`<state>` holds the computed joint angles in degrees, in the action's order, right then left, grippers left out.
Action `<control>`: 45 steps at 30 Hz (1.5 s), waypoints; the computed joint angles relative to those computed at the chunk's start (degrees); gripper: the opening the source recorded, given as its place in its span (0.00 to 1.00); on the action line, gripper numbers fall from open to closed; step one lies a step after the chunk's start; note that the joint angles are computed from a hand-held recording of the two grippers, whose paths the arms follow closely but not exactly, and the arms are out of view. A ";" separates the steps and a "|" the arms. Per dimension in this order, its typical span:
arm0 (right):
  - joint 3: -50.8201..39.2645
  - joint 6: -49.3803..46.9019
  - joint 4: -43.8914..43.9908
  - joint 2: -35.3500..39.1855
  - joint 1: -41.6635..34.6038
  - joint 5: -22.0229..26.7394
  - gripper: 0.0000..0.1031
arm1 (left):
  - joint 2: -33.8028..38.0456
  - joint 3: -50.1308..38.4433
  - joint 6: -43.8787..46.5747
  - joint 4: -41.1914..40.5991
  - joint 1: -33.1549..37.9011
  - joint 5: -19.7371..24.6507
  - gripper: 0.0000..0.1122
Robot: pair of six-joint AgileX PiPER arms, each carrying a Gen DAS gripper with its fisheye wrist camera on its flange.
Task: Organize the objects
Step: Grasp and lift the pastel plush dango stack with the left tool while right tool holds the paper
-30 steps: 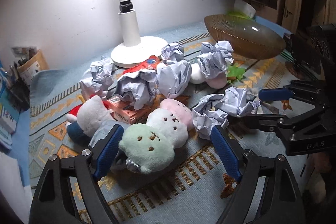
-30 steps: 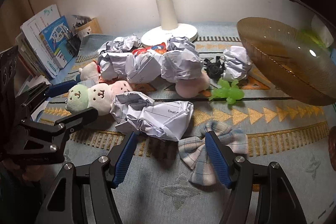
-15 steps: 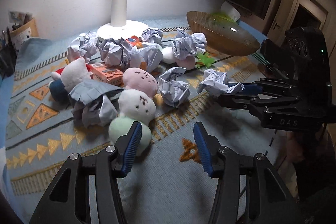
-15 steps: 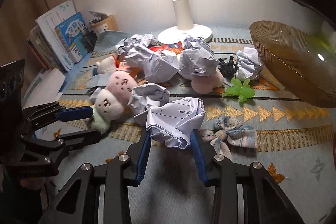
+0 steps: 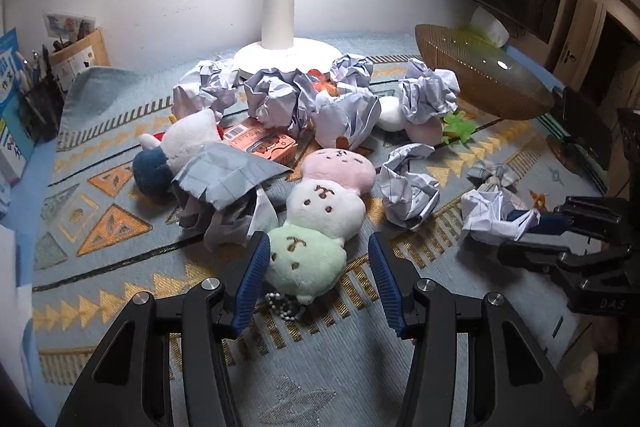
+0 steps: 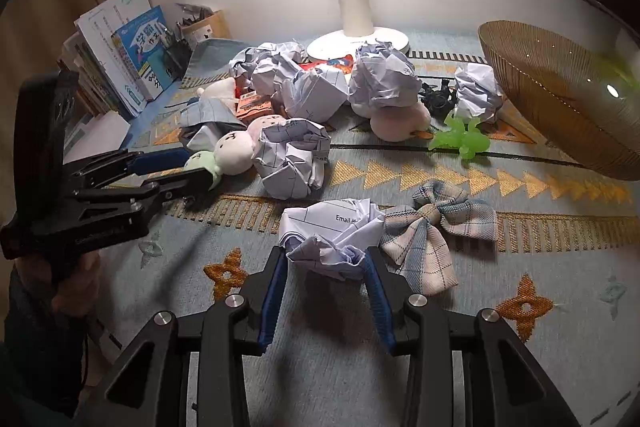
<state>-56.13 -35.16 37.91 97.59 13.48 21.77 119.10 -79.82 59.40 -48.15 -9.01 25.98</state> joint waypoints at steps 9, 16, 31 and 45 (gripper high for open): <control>0.48 -4.27 4.19 0.71 -0.80 0.76 0.38 | 6.51 -10.10 -20.33 22.57 -3.05 1.58 0.48; 0.86 -4.46 5.30 0.51 -0.29 -0.03 0.69 | 9.25 -14.32 -24.59 26.42 -3.84 3.76 0.52; 1.00 12.68 -10.47 0.71 4.48 -4.38 0.52 | -4.02 7.24 -12.43 8.60 -1.98 -2.44 0.29; 4.57 0.25 1.34 -0.90 0.35 -1.51 0.65 | 0.08 4.86 0.04 -7.83 2.86 10.99 0.63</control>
